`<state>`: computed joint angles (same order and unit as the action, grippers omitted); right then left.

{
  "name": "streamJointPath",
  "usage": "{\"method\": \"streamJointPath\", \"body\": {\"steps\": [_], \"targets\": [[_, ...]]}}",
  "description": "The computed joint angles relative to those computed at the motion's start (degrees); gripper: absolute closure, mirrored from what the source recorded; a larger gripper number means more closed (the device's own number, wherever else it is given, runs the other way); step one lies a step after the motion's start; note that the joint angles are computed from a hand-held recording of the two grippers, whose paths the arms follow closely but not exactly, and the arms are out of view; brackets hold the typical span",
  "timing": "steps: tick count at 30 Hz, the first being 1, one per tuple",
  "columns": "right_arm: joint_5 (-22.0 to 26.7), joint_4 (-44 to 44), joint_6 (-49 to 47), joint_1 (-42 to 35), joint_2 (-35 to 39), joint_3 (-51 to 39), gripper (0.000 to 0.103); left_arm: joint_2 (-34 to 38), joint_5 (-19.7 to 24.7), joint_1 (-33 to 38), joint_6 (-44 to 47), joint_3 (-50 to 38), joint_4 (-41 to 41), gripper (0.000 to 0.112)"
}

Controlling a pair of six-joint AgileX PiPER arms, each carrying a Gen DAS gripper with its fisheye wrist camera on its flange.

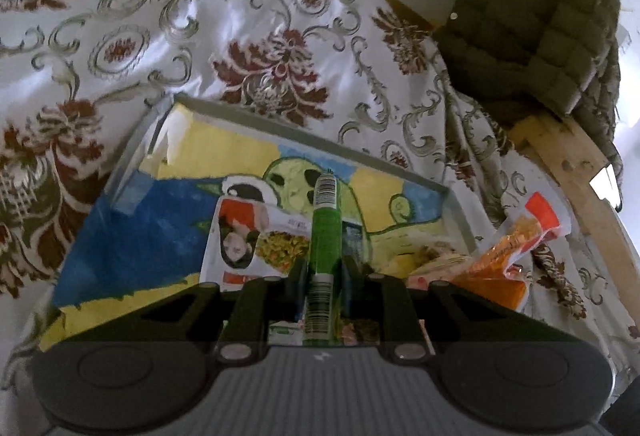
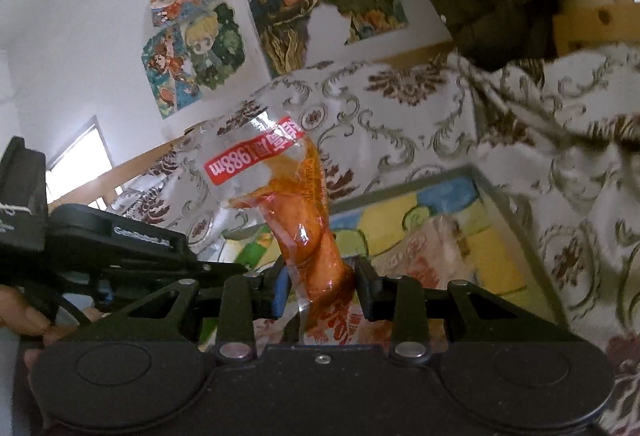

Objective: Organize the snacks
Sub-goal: 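Lower both snacks into the tray and open both tools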

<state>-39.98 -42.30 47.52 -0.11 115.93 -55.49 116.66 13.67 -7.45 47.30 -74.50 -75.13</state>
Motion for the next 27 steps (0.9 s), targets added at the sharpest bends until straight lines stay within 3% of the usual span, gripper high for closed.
{"method": "streamJointPath", "body": {"steps": [18, 22, 24, 27], "targets": [[5.9, -2.0, 2.3, 1.9, -0.2, -0.8, 0.074, 0.1, -4.5, -1.0, -4.7, 3.8, 4.6, 0.092], [7.1, -2.3, 2.6, 1.8, -1.3, -0.4, 0.070, -1.3, -5.5, -1.3, 1.0, 5.3, -1.3, 0.091], [7.7, -2.3, 2.2, 1.8, -2.3, -0.1, 0.068, -2.4, -6.0, -1.6, 1.0, 6.0, -1.1, 0.091], [8.3, -1.0, 0.3, 2.0, -4.9, 1.4, 0.061, -4.9, -7.3, -2.5, -1.3, 7.6, 2.0, 0.080]]}}
